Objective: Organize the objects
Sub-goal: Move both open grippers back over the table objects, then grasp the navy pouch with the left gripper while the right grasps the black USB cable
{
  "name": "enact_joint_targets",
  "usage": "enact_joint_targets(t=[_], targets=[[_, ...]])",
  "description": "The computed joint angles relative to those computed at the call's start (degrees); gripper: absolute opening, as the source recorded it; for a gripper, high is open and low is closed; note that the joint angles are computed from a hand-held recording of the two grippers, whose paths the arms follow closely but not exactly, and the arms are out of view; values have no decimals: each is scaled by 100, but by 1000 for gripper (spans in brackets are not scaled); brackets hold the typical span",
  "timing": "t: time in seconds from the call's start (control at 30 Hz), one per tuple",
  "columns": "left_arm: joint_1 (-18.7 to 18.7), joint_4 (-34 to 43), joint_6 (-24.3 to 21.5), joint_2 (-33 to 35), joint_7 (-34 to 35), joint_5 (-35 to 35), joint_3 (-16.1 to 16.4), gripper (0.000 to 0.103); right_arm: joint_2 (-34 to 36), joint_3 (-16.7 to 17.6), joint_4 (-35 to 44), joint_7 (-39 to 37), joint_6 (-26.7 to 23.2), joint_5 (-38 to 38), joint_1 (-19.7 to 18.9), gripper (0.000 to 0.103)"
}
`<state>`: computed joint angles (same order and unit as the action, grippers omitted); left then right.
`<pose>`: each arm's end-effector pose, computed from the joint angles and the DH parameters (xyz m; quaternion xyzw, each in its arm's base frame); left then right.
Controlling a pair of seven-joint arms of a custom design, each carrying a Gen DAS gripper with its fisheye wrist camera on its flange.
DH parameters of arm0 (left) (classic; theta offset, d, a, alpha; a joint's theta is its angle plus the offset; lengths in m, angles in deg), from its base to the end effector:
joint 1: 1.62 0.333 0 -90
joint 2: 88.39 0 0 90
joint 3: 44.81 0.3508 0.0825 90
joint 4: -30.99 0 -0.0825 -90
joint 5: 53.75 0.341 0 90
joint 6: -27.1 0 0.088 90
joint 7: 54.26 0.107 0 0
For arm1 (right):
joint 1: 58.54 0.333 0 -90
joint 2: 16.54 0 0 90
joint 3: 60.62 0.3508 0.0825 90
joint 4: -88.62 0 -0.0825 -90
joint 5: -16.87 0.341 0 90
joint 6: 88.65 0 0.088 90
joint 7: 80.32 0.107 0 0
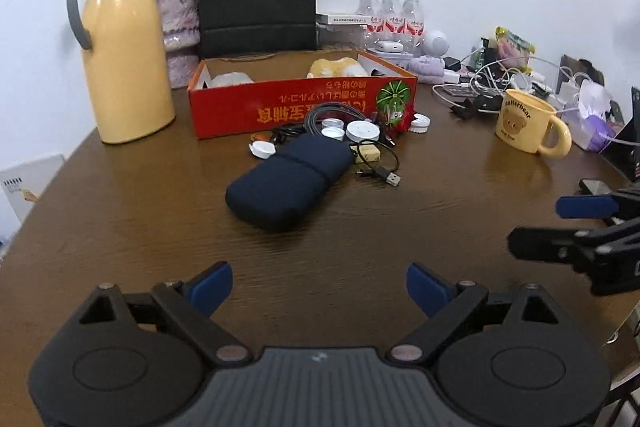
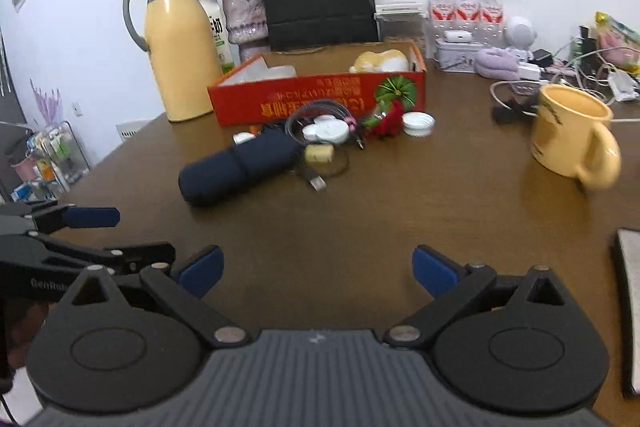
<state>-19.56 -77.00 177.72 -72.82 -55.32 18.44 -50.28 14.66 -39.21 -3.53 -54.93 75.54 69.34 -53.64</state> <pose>0.5630 -0.2629 0.4611 -0.6935 0.5727 -0.2729 0.3415 0.6718 0.2196 0.4417 -0.7999 0.3955 -0.1224 0.4344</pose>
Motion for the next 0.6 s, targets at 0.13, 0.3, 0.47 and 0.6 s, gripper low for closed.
enact_joint_targets(t=[0.13, 0.3, 0.47, 0.6], targets=[[-31, 150, -129, 93, -100, 192, 57, 94, 30, 160, -27, -288, 467, 221, -46, 103], [101, 523, -77, 449, -88, 373, 196, 94, 318, 111, 310, -58, 490, -226, 74, 100], [291, 1388, 401, 1125, 441, 174, 450, 94, 930, -235, 1168, 754, 342, -1165, 471, 93], [414, 2036, 765, 1629, 1322, -359, 558, 94, 1542, -636, 2160, 1476, 8, -1980, 882, 64]])
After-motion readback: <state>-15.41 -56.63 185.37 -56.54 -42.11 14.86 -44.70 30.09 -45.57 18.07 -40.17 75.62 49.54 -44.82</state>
